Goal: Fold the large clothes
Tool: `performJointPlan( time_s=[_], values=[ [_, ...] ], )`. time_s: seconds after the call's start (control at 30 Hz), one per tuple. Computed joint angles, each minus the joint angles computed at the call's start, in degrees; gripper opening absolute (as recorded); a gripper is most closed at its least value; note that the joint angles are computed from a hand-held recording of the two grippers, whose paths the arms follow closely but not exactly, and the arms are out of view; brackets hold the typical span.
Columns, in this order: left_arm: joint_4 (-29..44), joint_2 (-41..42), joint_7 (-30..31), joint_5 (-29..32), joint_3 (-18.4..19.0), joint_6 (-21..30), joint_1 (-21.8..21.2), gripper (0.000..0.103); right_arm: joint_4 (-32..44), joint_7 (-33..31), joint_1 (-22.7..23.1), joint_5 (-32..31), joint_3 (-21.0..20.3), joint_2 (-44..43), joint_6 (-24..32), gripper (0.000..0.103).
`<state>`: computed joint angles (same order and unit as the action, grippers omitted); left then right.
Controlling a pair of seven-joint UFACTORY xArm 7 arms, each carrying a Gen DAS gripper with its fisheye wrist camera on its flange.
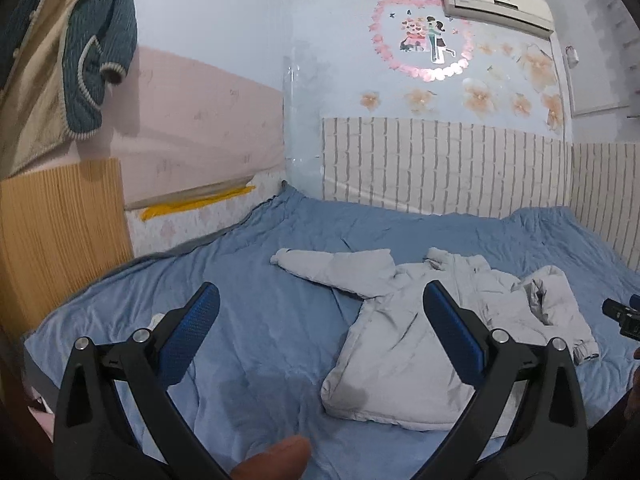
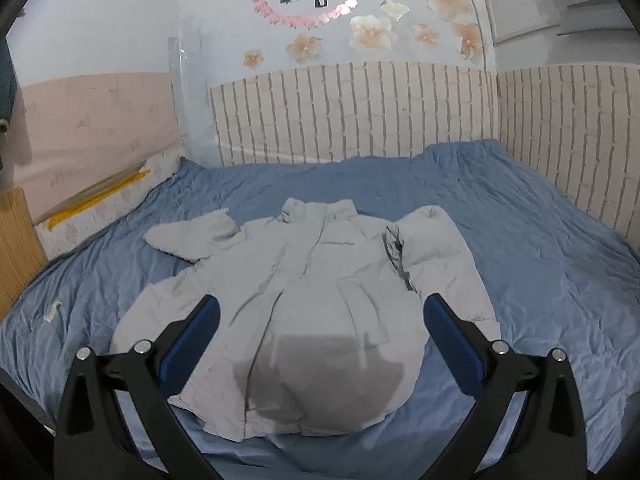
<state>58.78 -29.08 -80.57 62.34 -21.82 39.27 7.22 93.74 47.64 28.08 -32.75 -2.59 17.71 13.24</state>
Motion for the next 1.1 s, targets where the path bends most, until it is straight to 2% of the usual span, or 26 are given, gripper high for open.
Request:
performJointPlan(
  time_s=[0.13, 0.27, 0.3, 0.37, 0.47, 0.63, 0.7, 0.83, 0.93, 1.1],
  values=[
    [0.24, 2.52, 2.85, -2.05, 0.9, 2.13, -0.86, 0.1, 1.21, -3.55, -2.25, 5.72, 2.45, 1.48, 2.04, 0.102],
    [-0.49, 2.41, -0.79, -0.49, 1.38, 1.45, -1.27, 0.1, 4.0, -9.65, -3.22, 11.61, 4.64, 2.91, 7.38, 0.102],
    [-1.5, 1.83, -3.42, 2.35, 1.44, -0.03, -0.14, 0.1, 4.37, -9.87, -2.98, 11.13, 4.54, 3.25, 7.31, 0.102],
    [-2.83, 0.52, -4.52, 2.86, 1.86, -0.28, -0.45, 0.1, 5.15, -10.78, -2.02, 10.4, 3.9, 3.79, 7.55, 0.102],
    [-3.98, -0.76, -1.48, -1.28, 3.59, -0.48, -1.88, 0.1, 7.97, -12.44, -1.21, 10.92, 3.93, 5.36, 9.73, 0.102],
    [-5.07, -1.92, -4.01, 1.67, 0.71, -0.25, 1.23, 0.1, 9.68, -11.51, 0.77, 8.74, 1.76, 5.89, 11.67, 0.101],
    [-5.01, -1.26, -4.83, 2.6, 0.2, 0.21, 1.58, 0.1, 9.8, -9.66, 1.28, 7.34, 0.94, 5.66, 11.61, 0.101],
    [-5.66, -2.01, -6.45, 5.07, -0.59, 1.46, 1.21, 0.1, 13.11, -10.04, 1.05, 7.47, 1.52, 7.49, 14.93, 0.101],
    [-6.38, -2.68, -8.03, 6.37, -0.13, 1.51, 0.98, 0.1, 13.08, -9.62, 1.55, 6.24, 1.13, 7.68, 14.06, 0.101],
    [-5.75, -2.18, -6.43, 4.07, 1.63, 1.72, 0.24, 0.1, 11.8, -6.63, 2.15, 4.71, 0.28, 6.9, 11.72, 0.101]
  ],
)
